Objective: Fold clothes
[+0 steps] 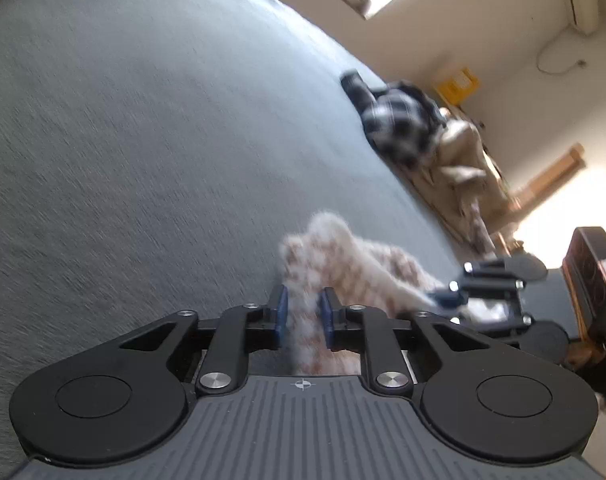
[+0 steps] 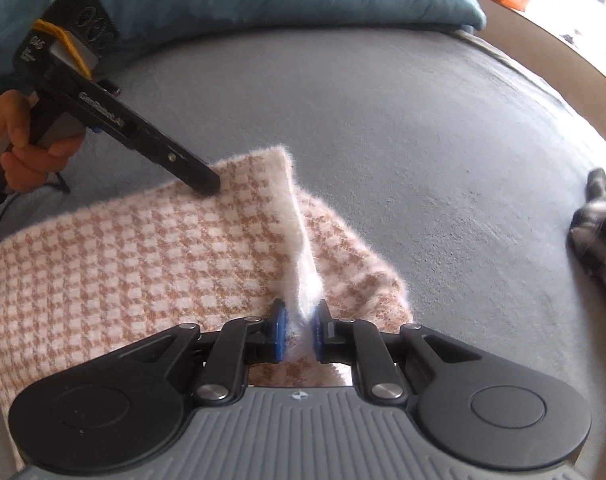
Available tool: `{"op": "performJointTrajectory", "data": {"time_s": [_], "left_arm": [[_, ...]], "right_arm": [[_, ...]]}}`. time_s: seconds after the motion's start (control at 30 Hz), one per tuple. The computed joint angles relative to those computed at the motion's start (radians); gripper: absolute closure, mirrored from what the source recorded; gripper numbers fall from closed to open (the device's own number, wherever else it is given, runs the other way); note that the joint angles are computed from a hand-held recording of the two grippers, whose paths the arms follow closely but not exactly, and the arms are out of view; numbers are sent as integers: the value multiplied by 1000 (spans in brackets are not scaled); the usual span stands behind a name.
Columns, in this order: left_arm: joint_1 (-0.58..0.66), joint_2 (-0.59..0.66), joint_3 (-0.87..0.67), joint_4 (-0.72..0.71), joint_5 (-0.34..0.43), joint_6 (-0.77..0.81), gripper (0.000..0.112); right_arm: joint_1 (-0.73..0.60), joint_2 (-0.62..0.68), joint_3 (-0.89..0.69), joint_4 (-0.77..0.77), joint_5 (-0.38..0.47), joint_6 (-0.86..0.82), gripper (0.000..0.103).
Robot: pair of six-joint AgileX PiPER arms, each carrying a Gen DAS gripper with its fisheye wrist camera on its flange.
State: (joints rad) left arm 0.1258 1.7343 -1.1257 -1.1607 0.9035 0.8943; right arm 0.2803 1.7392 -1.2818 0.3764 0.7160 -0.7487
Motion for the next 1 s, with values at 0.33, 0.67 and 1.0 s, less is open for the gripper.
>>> {"op": "performJointTrajectory", "data": {"time_s": [0.33,0.67,1.0], "left_arm": [[-42,-62,-17,-32,-51,22,77],[-187,-55,-38,105,-145,29,71],[-246,-60,-12,174,-242,2,71]], "right_arm": [[-300,-231,91,251,57,106,40],[-540,-465,297,171,141,86,35],[-937,-578,479,267,139,16,30]]}}
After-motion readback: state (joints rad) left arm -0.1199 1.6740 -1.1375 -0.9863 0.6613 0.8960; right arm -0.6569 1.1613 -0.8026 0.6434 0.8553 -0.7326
